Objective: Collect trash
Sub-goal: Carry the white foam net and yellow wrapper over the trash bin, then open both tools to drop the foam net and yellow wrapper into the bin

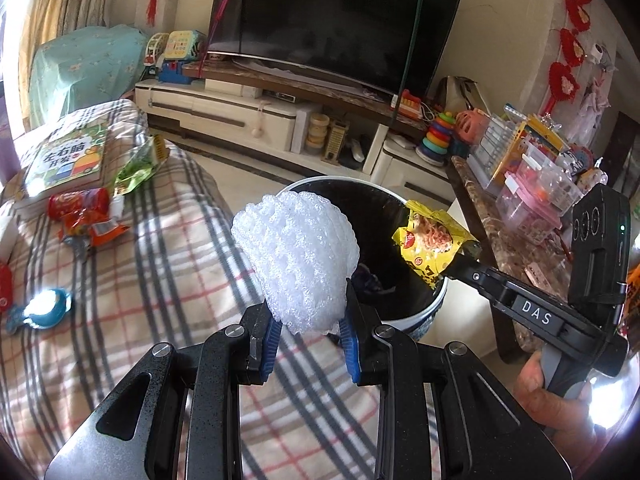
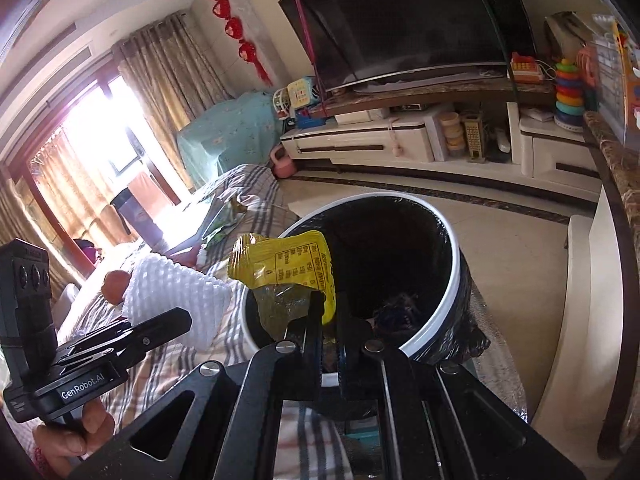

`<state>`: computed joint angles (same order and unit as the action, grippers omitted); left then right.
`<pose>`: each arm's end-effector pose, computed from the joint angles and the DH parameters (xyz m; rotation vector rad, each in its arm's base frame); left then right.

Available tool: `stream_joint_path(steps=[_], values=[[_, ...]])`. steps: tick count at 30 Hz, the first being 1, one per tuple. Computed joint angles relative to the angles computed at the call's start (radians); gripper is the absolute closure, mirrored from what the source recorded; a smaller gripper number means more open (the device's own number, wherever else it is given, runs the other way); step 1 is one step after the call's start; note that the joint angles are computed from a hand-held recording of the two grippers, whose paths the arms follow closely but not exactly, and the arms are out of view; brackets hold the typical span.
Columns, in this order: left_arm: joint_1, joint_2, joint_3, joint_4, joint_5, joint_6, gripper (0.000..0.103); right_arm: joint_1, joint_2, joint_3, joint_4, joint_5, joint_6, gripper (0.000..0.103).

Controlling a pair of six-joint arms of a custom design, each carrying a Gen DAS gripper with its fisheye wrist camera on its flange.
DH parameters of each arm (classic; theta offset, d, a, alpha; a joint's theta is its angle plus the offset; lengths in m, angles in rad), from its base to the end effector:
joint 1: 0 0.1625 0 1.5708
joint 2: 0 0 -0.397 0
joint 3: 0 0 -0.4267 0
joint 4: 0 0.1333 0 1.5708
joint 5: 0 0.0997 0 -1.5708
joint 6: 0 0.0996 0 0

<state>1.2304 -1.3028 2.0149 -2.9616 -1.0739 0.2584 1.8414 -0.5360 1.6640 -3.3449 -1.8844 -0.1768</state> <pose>-0.0168 -0.5889 0.2609 0.5297 2.4843 -0.9187 0.2755 -0.6093 -0.0359 0.4624 -2.6807 0.9285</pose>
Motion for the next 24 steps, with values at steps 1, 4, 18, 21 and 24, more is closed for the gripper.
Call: stream_joint_path(steps=[1,4,18,21,24], values=[[0.001,0.009,-0.009,0.004,-0.003,-0.001,0.078,-0.002,0.001,-0.005,0.004,-0.001,0.002,0.098],[-0.001,0.031,-0.031,0.012,-0.004,0.004,0.078,-0.008,0.003,-0.014,0.016,-0.001,0.01,0.098],[-0.006,0.105,-0.106,0.053,-0.004,0.021,0.078,-0.019,0.021,-0.069,0.072,-0.027,0.007,0.098],[-0.003,0.118,-0.119,0.062,-0.004,0.015,0.077,-0.019,0.023,-0.078,0.084,-0.039,0.01,0.097],[-0.002,0.132,-0.132,0.068,0.005,0.009,0.073,-0.017,0.031,-0.097,0.106,-0.064,0.008,0.093]])
